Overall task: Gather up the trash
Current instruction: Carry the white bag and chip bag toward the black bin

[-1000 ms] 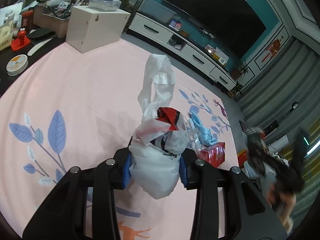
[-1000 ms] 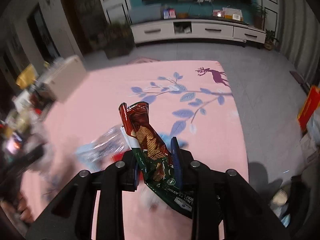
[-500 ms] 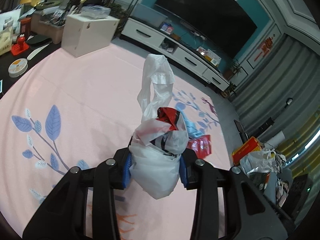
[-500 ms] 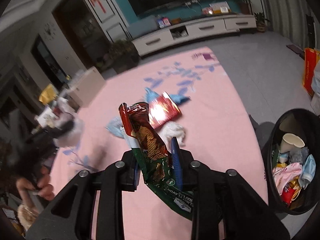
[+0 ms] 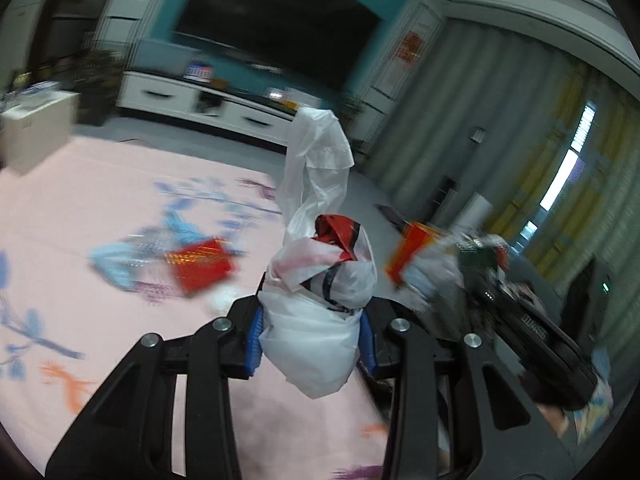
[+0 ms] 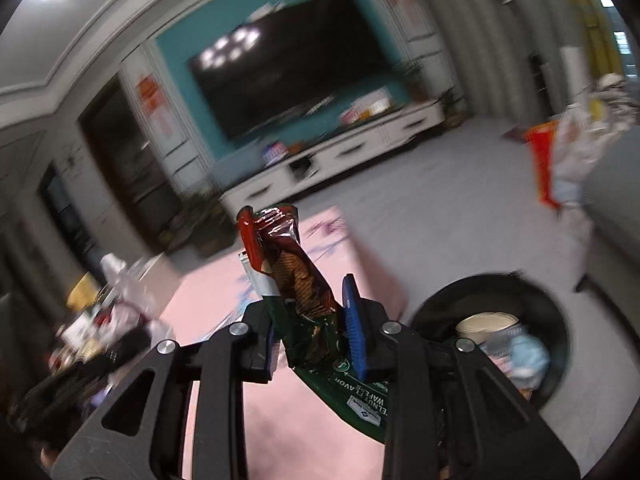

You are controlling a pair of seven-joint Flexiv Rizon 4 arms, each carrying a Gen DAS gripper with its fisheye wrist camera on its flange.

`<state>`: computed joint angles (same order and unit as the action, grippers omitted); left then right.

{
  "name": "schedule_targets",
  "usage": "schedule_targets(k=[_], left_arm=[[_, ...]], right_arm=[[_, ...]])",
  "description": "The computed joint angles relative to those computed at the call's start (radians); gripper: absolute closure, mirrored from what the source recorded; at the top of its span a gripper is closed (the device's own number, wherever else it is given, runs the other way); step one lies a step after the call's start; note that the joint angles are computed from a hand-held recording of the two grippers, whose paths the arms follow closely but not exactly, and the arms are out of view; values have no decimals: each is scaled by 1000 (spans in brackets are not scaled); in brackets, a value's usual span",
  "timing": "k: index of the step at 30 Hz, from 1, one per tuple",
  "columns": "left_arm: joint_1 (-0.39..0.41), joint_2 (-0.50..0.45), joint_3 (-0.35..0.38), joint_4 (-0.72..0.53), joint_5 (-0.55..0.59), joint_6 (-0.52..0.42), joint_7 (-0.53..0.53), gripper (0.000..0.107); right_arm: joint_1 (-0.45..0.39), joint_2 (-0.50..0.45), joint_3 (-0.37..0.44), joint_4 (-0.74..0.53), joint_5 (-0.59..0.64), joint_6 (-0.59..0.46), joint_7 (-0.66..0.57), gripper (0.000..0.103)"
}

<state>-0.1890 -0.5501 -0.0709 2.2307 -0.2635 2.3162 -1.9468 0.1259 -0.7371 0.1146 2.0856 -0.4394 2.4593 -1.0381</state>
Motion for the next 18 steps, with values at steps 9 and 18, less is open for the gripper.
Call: schedule_targets(k=[9, 18], left_arm=[[-46, -173, -88, -332, 94, -227, 11, 69], [-44, -316, -148, -543, 73, -444, 90, 69]], right_arm=[[-66, -38, -20, -55, 70, -4, 36, 73], [-199, -123, 4, -168, -104, -166, 215, 73]])
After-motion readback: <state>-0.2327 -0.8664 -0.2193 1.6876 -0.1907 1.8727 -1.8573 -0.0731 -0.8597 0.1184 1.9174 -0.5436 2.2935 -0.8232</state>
